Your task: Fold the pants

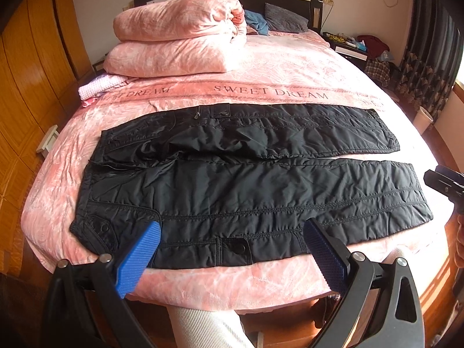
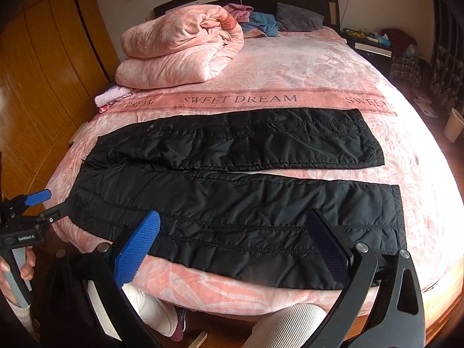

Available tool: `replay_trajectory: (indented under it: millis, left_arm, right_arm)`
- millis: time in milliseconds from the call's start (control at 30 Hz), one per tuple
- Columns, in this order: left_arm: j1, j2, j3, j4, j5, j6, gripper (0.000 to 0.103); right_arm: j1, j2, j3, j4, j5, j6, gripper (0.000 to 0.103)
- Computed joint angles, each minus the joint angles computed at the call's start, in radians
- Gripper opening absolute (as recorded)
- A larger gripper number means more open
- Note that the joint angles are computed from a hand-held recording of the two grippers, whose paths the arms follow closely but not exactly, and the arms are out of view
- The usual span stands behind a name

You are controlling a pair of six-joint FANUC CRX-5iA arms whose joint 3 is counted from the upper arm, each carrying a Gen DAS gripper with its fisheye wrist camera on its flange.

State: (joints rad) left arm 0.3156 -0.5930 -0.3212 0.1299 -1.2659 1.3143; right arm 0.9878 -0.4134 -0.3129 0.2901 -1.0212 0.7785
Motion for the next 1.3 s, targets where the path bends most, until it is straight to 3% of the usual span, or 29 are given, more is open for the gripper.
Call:
replay_trajectory:
  millis: [100, 167, 233, 333, 467, 567, 667, 800, 900, 1033, 1100, 1167, 1200, 1233, 1300]
  left_arm:
    - [0.036, 0.175, 0.063, 0.068, 0.029, -0.075, 0.099]
    - [0.032, 0.308, 0.134, 0.085, 0.047, -0.112, 0.099]
    - [0.012, 0.427, 0.205, 0.085, 0.085, -0.162, 0.099]
    - [-0.018, 0.602, 0.318, 0.064, 0.129, -0.177, 0.099]
    - [-0.041, 0.822, 0.483, 0.023, 0.128, -0.011, 0.099]
    - [-0.036, 0.924, 0.529, 0.087, 0.161, 0.051, 0.096]
    - [-0.044, 1.011, 0.599, 0.149, 0.142, -0.029, 0.095]
    - [-0.059, 1.078, 0.665, 0.180, 0.143, -0.198, 0.095]
    - [-0.063, 1.130, 0.720, 0.206, 0.093, -0.293, 0.095]
    - [-0.064, 1.168, 0.761, 0.214, 0.045, -0.373, 0.095]
    - [-0.068, 1.165, 0.759, 0.202, 0.048, -0.366, 0.095]
    - [-0.069, 1.153, 0.739, 0.211, 0.064, -0.365, 0.096]
    - [-0.068, 1.147, 0.725, 0.221, 0.077, -0.365, 0.096]
    - [-0.064, 1.145, 0.718, 0.233, 0.082, -0.369, 0.096]
    - [-0.056, 1.140, 0.704, 0.272, 0.074, -0.390, 0.096]
  right_arm:
    - [-0.216, 0.159, 0.166, -0.249, 0.053, 0.375, 0.101]
    - [-0.340, 0.290, 0.305, -0.421, 0.028, 0.614, 0.101]
    - [-0.423, 0.429, 0.441, -0.520, -0.020, 0.765, 0.101]
    - [-0.468, 0.625, 0.606, -0.514, -0.063, 0.861, 0.101]
    - [-0.506, 0.857, 0.817, -0.512, -0.132, 0.917, 0.101]
    - [-0.539, 1.000, 0.997, -0.587, -0.232, 0.966, 0.100]
    - [-0.558, 1.143, 1.217, -0.649, -0.399, 1.040, 0.100]
    - [-0.529, 1.269, 1.395, -0.571, -0.500, 1.104, 0.100]
    - [-0.529, 1.401, 1.601, -0.572, -0.642, 1.124, 0.101]
    - [-0.539, 1.372, 1.546, -0.593, -0.601, 1.171, 0.099]
    - [-0.535, 1.297, 1.409, -0.562, -0.502, 1.218, 0.080]
    - [-0.553, 1.275, 1.386, -0.606, -0.500, 1.238, 0.038]
    - [-0.565, 1.273, 1.392, -0.634, -0.518, 1.227, 0.029]
    - [-0.577, 1.265, 1.388, -0.666, -0.526, 1.231, 0.011]
    - [-0.579, 1.199, 1.286, -0.680, -0.442, 1.253, 0.008]
